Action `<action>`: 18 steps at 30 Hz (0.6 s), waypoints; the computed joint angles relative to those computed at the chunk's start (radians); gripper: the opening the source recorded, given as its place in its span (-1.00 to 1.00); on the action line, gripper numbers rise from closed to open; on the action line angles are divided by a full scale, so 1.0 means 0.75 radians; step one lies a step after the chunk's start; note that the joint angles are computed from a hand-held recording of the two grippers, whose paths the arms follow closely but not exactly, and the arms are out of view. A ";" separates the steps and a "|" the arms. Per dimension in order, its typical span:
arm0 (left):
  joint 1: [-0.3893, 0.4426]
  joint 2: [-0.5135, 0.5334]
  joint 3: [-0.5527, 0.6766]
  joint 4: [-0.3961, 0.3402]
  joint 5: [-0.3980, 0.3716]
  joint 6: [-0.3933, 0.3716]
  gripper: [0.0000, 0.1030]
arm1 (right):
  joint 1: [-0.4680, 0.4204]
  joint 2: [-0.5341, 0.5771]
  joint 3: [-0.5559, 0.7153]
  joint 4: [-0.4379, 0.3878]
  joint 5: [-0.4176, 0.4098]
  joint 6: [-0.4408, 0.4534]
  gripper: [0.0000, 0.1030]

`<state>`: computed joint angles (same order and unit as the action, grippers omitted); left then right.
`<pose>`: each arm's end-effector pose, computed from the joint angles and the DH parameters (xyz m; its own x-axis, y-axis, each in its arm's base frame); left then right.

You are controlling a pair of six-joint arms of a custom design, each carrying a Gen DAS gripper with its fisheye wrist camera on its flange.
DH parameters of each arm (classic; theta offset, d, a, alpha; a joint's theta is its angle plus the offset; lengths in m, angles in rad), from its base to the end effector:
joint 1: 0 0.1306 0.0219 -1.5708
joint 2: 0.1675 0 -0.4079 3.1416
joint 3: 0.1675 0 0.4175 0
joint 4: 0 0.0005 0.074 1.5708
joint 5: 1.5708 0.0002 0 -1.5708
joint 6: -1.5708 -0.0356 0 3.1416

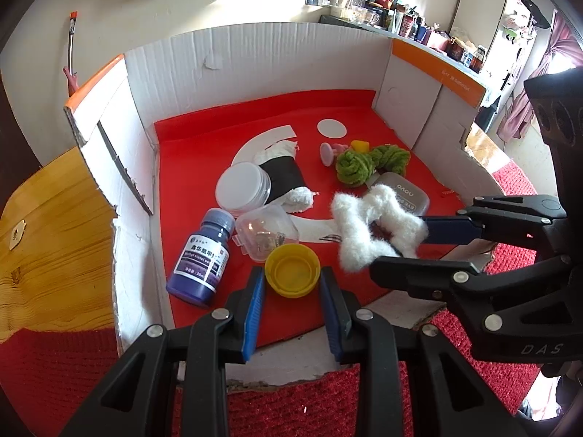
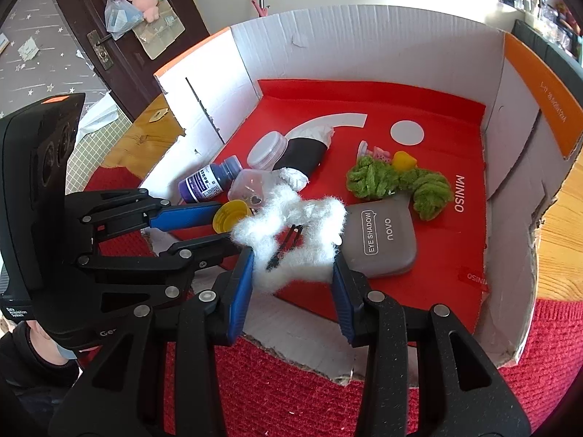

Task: Organize objects
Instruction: 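Lower the cap and open the left tool while the right tool releases the star plush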

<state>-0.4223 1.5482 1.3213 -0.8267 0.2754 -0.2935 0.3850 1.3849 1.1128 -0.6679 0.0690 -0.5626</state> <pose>0.4893 -0.2310 0.3461 -0.6093 0.5790 -0.5417 0.7243 0.6844 -0.0832 0.4469 0.1779 0.3377 -0.8128 0.2448 -0.5286 0.1142 0.9568 0.2675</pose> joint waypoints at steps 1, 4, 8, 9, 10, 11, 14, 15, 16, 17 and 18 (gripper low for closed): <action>0.000 0.000 0.000 0.000 0.000 0.000 -0.39 | -0.003 0.001 -0.002 0.004 -0.007 -0.002 -0.26; 0.002 0.004 0.006 -0.001 -0.002 0.001 -0.39 | -0.009 0.003 -0.005 0.009 -0.021 -0.003 -0.26; 0.002 0.016 0.015 0.004 -0.009 0.010 -0.39 | 0.002 0.010 0.006 -0.018 0.048 0.015 -0.26; 0.002 0.018 0.016 0.006 -0.011 0.012 -0.39 | 0.005 0.013 0.010 -0.028 0.077 0.021 -0.26; 0.002 0.020 0.018 0.009 -0.015 0.014 -0.39 | 0.005 0.014 0.010 -0.034 0.093 0.023 -0.26; 0.001 0.022 0.018 0.012 -0.018 0.016 -0.39 | 0.003 0.013 0.010 -0.036 0.097 0.021 -0.26; -0.002 0.024 0.018 0.022 -0.031 0.027 -0.39 | 0.001 0.015 0.012 -0.050 0.135 0.021 -0.26; -0.003 0.025 0.019 0.025 -0.034 0.029 -0.39 | 0.003 0.019 0.017 -0.062 0.153 0.020 -0.24; -0.005 0.026 0.019 0.028 -0.038 0.031 -0.39 | 0.001 0.022 0.019 -0.070 0.155 0.020 -0.24; -0.007 0.025 0.017 0.032 -0.043 0.031 -0.39 | -0.003 0.024 0.019 -0.073 0.144 0.021 -0.24; -0.009 0.024 0.015 0.037 -0.049 0.029 -0.39 | -0.005 0.028 0.020 -0.079 0.135 0.022 -0.24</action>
